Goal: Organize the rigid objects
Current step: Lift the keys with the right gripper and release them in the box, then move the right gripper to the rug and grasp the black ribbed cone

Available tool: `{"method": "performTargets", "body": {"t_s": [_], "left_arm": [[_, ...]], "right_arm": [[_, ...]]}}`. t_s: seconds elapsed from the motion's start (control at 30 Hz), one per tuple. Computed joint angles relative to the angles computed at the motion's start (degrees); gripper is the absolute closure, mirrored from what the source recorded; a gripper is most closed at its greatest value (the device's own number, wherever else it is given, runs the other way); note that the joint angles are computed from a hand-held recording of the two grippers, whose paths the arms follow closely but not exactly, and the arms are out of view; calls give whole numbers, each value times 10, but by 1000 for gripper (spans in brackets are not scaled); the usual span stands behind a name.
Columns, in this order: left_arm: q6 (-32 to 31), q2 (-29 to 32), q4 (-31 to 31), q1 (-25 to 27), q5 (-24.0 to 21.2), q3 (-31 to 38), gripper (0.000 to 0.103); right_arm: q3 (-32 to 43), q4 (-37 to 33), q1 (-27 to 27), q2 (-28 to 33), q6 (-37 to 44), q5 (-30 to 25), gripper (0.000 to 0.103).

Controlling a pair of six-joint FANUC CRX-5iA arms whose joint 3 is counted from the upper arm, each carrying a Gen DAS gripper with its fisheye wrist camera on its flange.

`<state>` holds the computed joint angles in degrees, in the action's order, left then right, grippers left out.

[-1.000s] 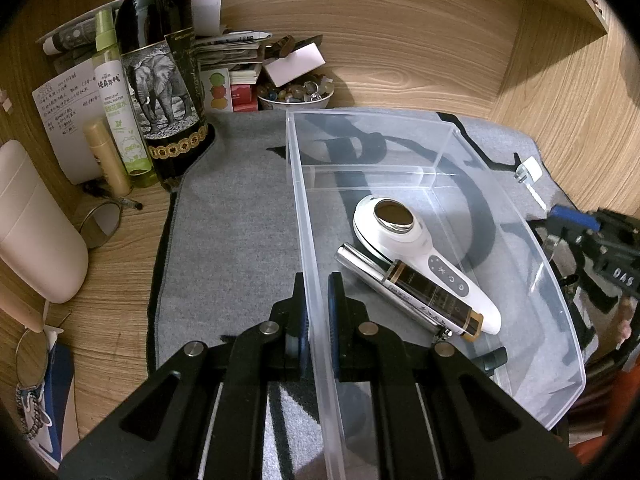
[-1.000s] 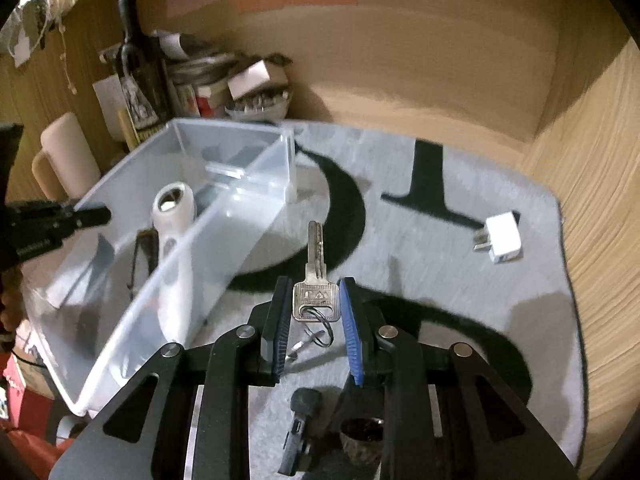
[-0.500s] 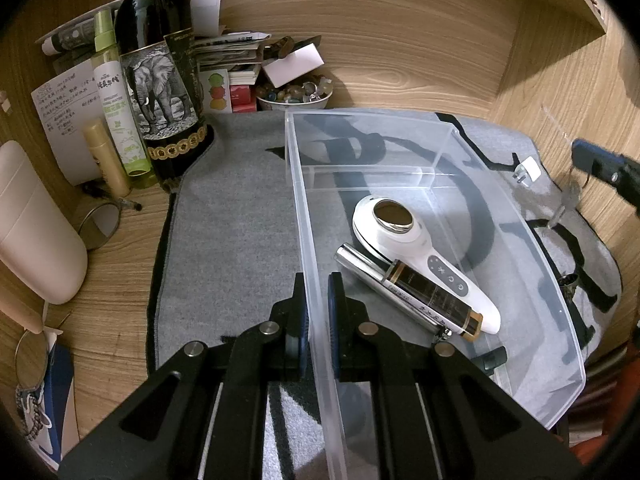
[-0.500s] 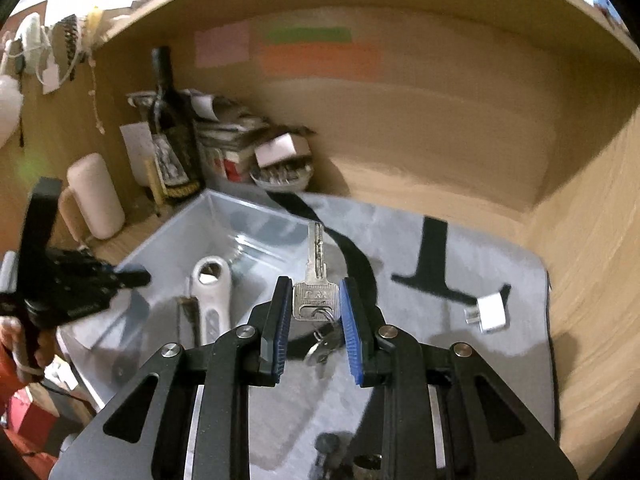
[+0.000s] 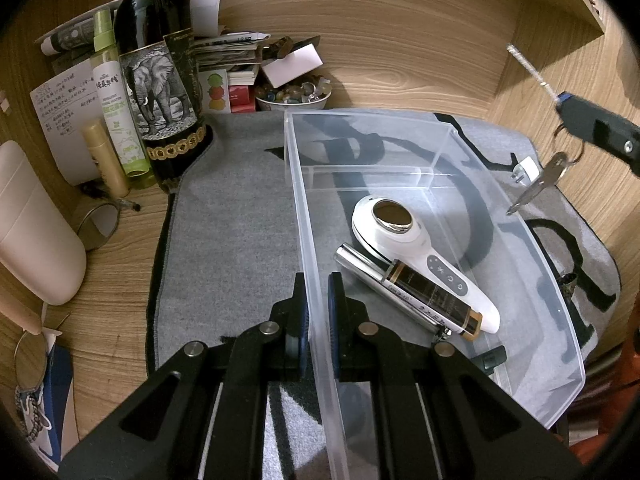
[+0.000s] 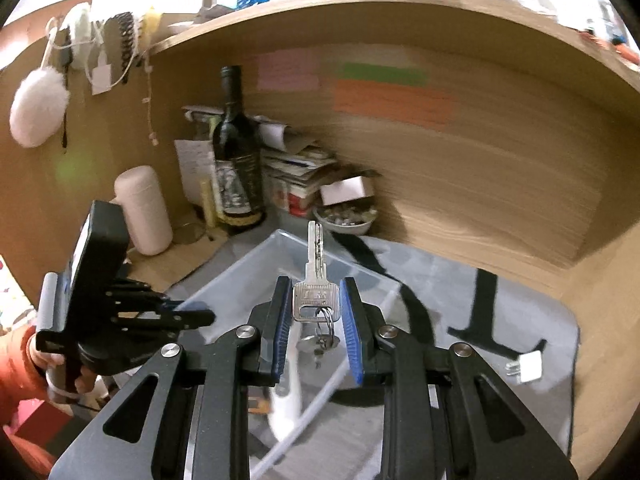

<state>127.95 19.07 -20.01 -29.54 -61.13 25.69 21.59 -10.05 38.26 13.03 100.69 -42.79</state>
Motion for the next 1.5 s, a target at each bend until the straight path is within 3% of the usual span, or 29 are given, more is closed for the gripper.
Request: {"method": "performTargets", "body": {"t_s": [0.77,0.97,1.13,1.4,1.5], "left_arm": [[-1,1,0,0,0,1,95],[0,1,-1,0,-1,1,95],[0,1,-1,0,0,1,95],[0,2,0,0,-1,3,95],[0,2,-2,-1,-2,3,95]], "right_arm": [[71,36,24,95,-5,-140,81],[53,49,29,86,-11,-119,80],[52,48,27,82,-20,-117,71],[24,54,16,50,-38,-83,49],[7,65,11,33,-54,-65,47]]}}
